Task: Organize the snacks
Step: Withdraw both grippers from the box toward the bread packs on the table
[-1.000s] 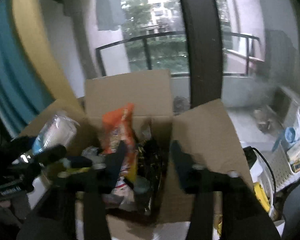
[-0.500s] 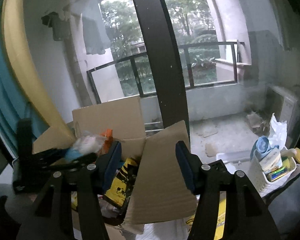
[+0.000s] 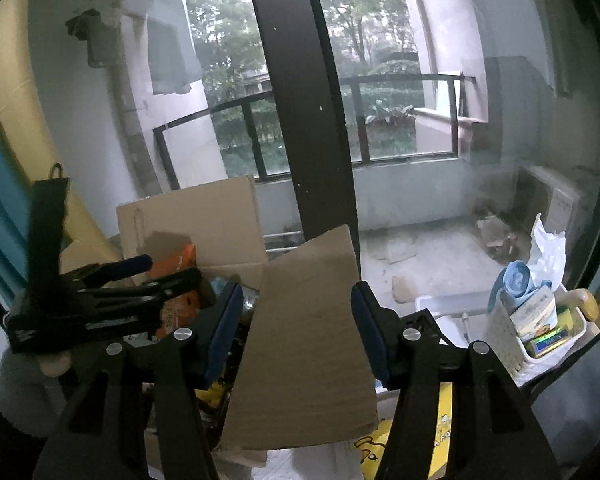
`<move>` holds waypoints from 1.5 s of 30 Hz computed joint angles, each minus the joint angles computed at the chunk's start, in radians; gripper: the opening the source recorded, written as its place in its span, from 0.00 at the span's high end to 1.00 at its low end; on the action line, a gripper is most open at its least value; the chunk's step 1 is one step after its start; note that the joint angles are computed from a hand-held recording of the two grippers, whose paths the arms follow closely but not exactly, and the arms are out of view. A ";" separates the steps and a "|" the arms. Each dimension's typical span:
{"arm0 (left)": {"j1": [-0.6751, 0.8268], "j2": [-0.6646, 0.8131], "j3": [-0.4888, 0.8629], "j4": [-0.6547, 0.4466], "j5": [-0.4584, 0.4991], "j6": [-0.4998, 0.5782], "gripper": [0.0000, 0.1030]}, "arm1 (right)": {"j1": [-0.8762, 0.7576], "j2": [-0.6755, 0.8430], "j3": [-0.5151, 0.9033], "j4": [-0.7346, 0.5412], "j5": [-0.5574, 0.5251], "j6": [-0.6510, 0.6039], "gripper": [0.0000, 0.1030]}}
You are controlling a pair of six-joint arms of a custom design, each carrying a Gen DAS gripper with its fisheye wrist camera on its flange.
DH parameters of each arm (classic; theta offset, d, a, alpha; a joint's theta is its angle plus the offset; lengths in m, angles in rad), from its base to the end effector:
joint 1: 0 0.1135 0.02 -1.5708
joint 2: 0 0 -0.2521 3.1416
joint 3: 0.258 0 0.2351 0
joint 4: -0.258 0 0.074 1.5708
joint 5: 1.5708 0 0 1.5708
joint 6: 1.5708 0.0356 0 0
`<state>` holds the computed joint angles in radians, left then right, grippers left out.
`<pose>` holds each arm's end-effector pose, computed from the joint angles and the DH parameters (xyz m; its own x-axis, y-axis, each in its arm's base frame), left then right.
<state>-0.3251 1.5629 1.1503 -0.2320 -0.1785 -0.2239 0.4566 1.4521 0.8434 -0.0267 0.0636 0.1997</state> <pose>0.3218 -0.1018 0.2639 -0.5951 -0.0300 -0.8031 0.0489 0.9961 -0.0735 0.2694 0.1298 0.2181 -0.6003 -0.0743 -0.7963 -0.2806 0.9520 0.1227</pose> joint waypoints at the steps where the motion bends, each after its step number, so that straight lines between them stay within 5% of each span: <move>1: -0.008 -0.022 -0.007 -0.013 -0.007 0.000 0.10 | 0.001 -0.006 0.000 -0.003 -0.002 -0.002 0.42; 15: -0.228 -0.432 -0.179 -0.190 -0.222 -0.067 0.10 | 0.108 -0.126 -0.054 -0.038 0.034 0.018 0.42; 27: -0.540 -0.680 -0.279 -0.379 -0.423 -0.223 0.09 | 0.344 -0.427 -0.199 -0.276 0.191 0.157 0.39; 36: -0.934 -0.729 -0.349 -0.655 -0.666 -0.610 0.09 | 0.732 -0.596 -0.280 -0.505 0.437 0.414 0.35; 41: -1.164 -0.693 -0.384 -0.880 -0.738 -0.993 0.09 | 0.941 -0.608 -0.309 -0.588 0.533 0.592 0.32; 45: -1.313 -0.637 -0.452 -0.956 -0.712 -1.257 0.09 | 1.056 -0.585 -0.344 -0.600 0.548 0.700 0.28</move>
<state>-1.6377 0.9256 0.6986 -1.1880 -0.8902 -1.4804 1.5127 0.8674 0.4996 -0.6271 0.6119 0.9001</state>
